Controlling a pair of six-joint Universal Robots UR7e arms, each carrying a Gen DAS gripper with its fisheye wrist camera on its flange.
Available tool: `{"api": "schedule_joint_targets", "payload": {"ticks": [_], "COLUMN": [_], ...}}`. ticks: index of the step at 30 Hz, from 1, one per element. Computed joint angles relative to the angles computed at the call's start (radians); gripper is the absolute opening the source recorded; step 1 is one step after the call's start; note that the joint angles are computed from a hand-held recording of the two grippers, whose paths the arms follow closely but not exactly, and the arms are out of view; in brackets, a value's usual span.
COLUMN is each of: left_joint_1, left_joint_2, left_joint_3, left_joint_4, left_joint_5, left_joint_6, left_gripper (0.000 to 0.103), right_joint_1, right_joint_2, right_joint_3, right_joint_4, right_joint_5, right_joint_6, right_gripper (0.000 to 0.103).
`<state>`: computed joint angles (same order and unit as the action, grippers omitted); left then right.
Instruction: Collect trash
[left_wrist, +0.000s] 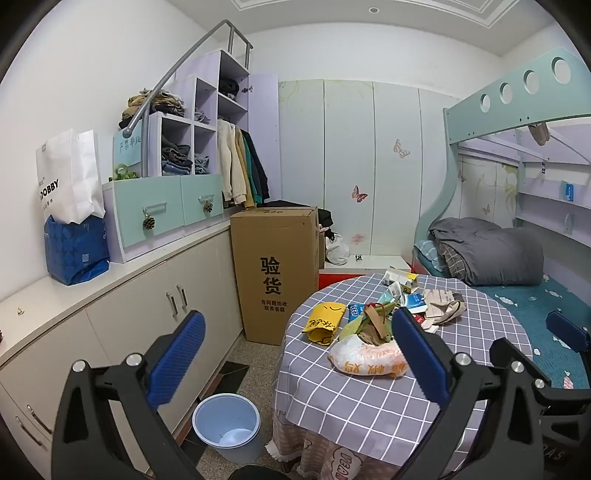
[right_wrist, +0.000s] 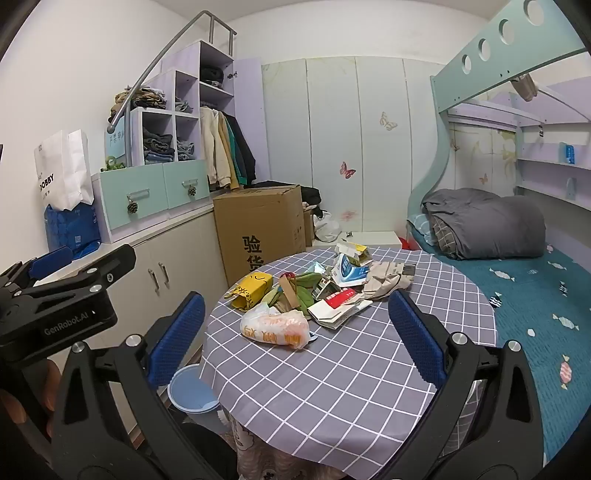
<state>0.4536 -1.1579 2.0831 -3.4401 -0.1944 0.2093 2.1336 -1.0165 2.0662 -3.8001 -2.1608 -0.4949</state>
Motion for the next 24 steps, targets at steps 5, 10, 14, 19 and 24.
{"api": "schedule_joint_targets", "payload": {"ticks": [5, 10, 14, 19, 24], "left_joint_1": [0.001, 0.0, -0.001, 0.0, -0.001], "left_joint_2": [0.0, -0.004, -0.006, -0.011, -0.018], "left_joint_3": [0.001, 0.002, 0.004, 0.004, 0.006], "left_joint_4": [0.005, 0.015, 0.024, 0.04, 0.053], "left_joint_5": [0.0, 0.0, 0.0, -0.002, -0.004], "left_joint_6": [-0.003, -0.014, -0.024, -0.035, -0.043], "left_gripper": [0.099, 0.099, 0.099, 0.099, 0.099], "right_joint_1": [0.003, 0.007, 0.013, 0.012, 0.014], "right_joint_2": [-0.002, -0.003, 0.001, 0.002, 0.004], "right_joint_3": [0.0, -0.001, -0.009, -0.009, -0.01], "right_joint_4": [0.007, 0.014, 0.024, 0.022, 0.025], "right_joint_5": [-0.002, -0.005, -0.011, -0.01, -0.013], "right_joint_6": [0.003, 0.007, 0.014, 0.011, 0.015], "right_gripper": [0.097, 0.097, 0.097, 0.097, 0.097]}}
